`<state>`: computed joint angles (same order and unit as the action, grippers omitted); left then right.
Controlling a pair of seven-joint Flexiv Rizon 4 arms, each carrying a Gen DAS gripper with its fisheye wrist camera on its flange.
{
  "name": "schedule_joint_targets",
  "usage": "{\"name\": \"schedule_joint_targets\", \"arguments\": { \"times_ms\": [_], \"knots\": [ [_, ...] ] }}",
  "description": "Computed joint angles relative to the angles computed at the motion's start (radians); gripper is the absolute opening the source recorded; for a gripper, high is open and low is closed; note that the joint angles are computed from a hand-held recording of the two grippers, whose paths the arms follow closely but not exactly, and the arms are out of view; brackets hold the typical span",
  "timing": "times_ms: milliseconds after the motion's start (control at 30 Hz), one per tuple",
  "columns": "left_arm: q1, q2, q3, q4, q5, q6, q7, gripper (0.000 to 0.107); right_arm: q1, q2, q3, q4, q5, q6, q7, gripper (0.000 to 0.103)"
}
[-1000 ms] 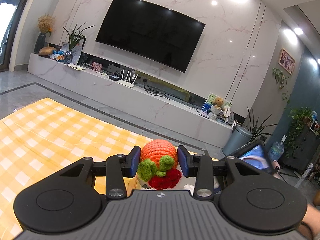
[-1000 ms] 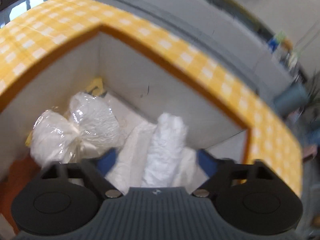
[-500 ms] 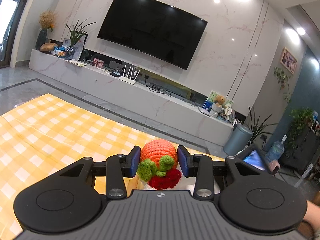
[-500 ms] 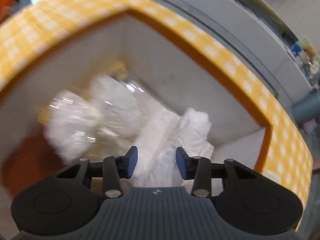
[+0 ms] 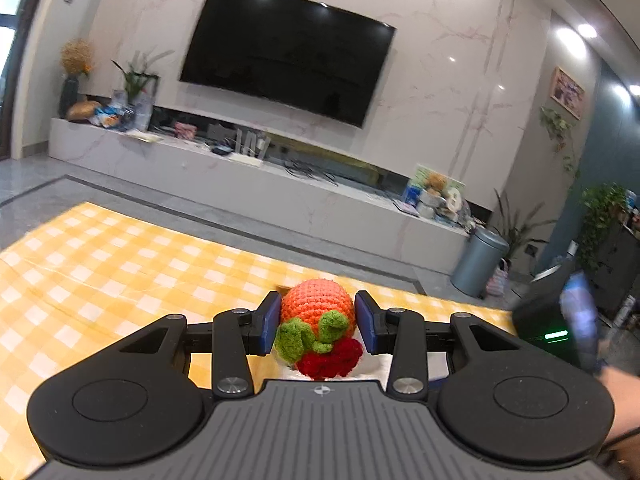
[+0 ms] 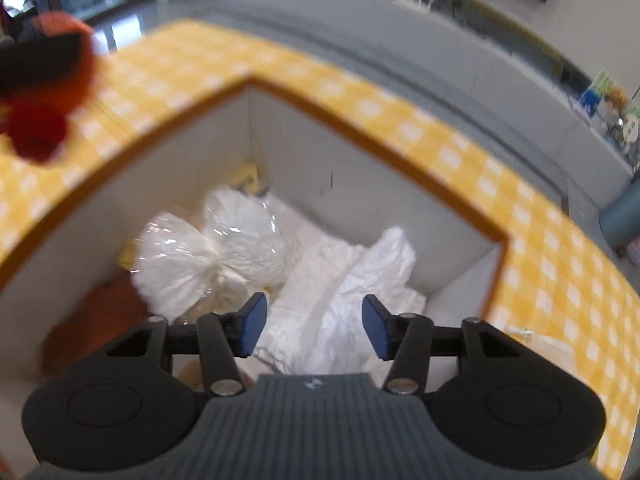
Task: Organize soft objects
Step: 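Release the white pad into the box with right tool while left tool releases fruit, then withdraw both open tools from the box toward the remaining items on the cloth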
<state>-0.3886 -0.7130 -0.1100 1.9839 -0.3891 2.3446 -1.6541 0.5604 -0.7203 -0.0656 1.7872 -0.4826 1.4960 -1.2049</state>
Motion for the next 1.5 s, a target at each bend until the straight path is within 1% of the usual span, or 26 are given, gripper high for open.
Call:
{"name": "schedule_joint_targets", "arguments": {
  "times_ms": [67,133,200,233,267,367,467,500,533,567,600,633,667,700,733,767,800,867,900,1033,1100,1167,1300,1400,1433,1500],
  "knots": [
    [0.012,-0.006,-0.017,-0.021,0.032,-0.046,0.006,0.045,0.046,0.051,-0.078,0.090,-0.014,0.099,0.013,0.062],
    [0.006,-0.015,-0.018,-0.049,0.047,-0.101,0.031,0.045,0.139,0.084,-0.202,0.170,0.001,0.191,0.028,0.063],
    [-0.034,-0.033,0.009,-0.086,0.018,-0.150,0.075,0.045,0.247,0.095,-0.336,0.234,0.052,0.257,0.028,0.064],
    [-0.055,-0.040,0.024,-0.104,-0.005,-0.182,0.098,0.045,0.289,0.093,-0.385,0.252,0.087,0.280,0.031,0.064],
    [-0.075,-0.044,0.039,-0.125,-0.026,-0.231,0.127,0.045,0.311,0.094,-0.411,0.271,0.120,0.303,0.029,0.064],
    [-0.087,-0.034,0.053,-0.147,-0.047,-0.393,0.169,0.045,0.285,0.098,-0.380,0.304,0.179,0.381,0.001,0.064],
    [-0.050,-0.023,0.027,-0.141,0.005,-0.499,0.163,0.045,0.264,0.100,-0.340,0.334,0.233,0.455,-0.033,0.064],
    [-0.054,-0.022,0.039,-0.142,0.020,-0.526,0.163,0.045,0.275,0.102,-0.336,0.346,0.259,0.471,-0.042,0.064],
    [-0.078,-0.024,0.072,-0.145,0.021,-0.554,0.156,0.045,0.272,0.100,-0.323,0.351,0.279,0.482,-0.048,0.064],
    [-0.087,-0.020,0.087,-0.150,0.021,-0.590,0.143,0.045,0.262,0.097,-0.303,0.354,0.293,0.494,-0.056,0.064],
    [-0.071,-0.020,0.071,-0.149,0.034,-0.591,0.132,0.046,0.246,0.093,-0.283,0.351,0.292,0.501,-0.056,0.064],
    [-0.064,-0.019,0.067,-0.144,0.049,-0.584,0.120,0.046,0.259,0.085,-0.285,0.352,0.326,0.519,-0.081,0.064],
    [-0.082,-0.018,0.092,-0.144,0.052,-0.586,0.104,0.046,0.265,0.083,-0.285,0.351,0.346,0.522,-0.095,0.064],
    [-0.112,-0.017,0.129,-0.146,0.049,-0.595,0.086,0.052,0.269,0.085,-0.282,0.351,0.364,0.518,-0.106,0.064],
    [-0.145,-0.017,0.170,-0.150,0.045,-0.610,0.068,0.065,0.255,0.088,-0.264,0.346,0.374,0.514,-0.110,0.064],
    [-0.179,-0.016,0.212,-0.153,0.045,-0.626,0.051,0.074,0.239,0.095,-0.244,0.347,0.382,0.517,-0.117,0.064],
    [-0.188,-0.014,0.224,-0.156,0.059,-0.632,0.046,0.086,0.228,0.099,-0.229,0.350,0.393,0.527,-0.129,0.064],
    [-0.161,-0.012,0.196,-0.146,0.099,-0.588,0.046,0.088,0.230,0.111,-0.219,0.359,0.429,0.532,-0.155,0.064],
    [-0.167,-0.013,0.204,-0.145,0.105,-0.570,0.043,0.089,0.233,0.115,-0.214,0.362,0.447,0.532,-0.168,0.064],
    [-0.233,-0.030,0.276,-0.141,0.067,-0.495,0.015,0.095,0.226,0.120,-0.190,0.356,0.503,0.520,-0.216,0.065],
    [-0.261,-0.039,0.301,-0.131,0.036,-0.436,0.020,0.096,0.224,0.119,-0.179,0.354,0.535,0.526,-0.240,0.066],
    [-0.300,-0.049,0.335,-0.129,-0.020,-0.403,0.036,0.097,0.222,0.120,-0.165,0.353,0.566,0.530,-0.263,0.067],
    [-0.291,-0.045,0.308,-0.123,-0.075,-0.363,0.067,0.097,0.251,0.125,-0.173,0.354,0.662,0.569,-0.313,0.067],
    [-0.309,-0.046,0.307,-0.121,-0.142,-0.337,0.091,0.097,0.264,0.149,-0.180,0.363,0.724,0.587,-0.350,0.070],
    [-0.308,-0.045,0.300,-0.120,-0.147,-0.323,0.106,0.097,0.275,0.159,-0.190,0.368,0.749,0.592,-0.366,0.074],
    [-0.274,-0.034,0.259,-0.107,-0.106,-0.278,0.138,0.097,0.292,0.178,-0.204,0.380,0.796,0.609,-0.396,0.075]
  ]
}}
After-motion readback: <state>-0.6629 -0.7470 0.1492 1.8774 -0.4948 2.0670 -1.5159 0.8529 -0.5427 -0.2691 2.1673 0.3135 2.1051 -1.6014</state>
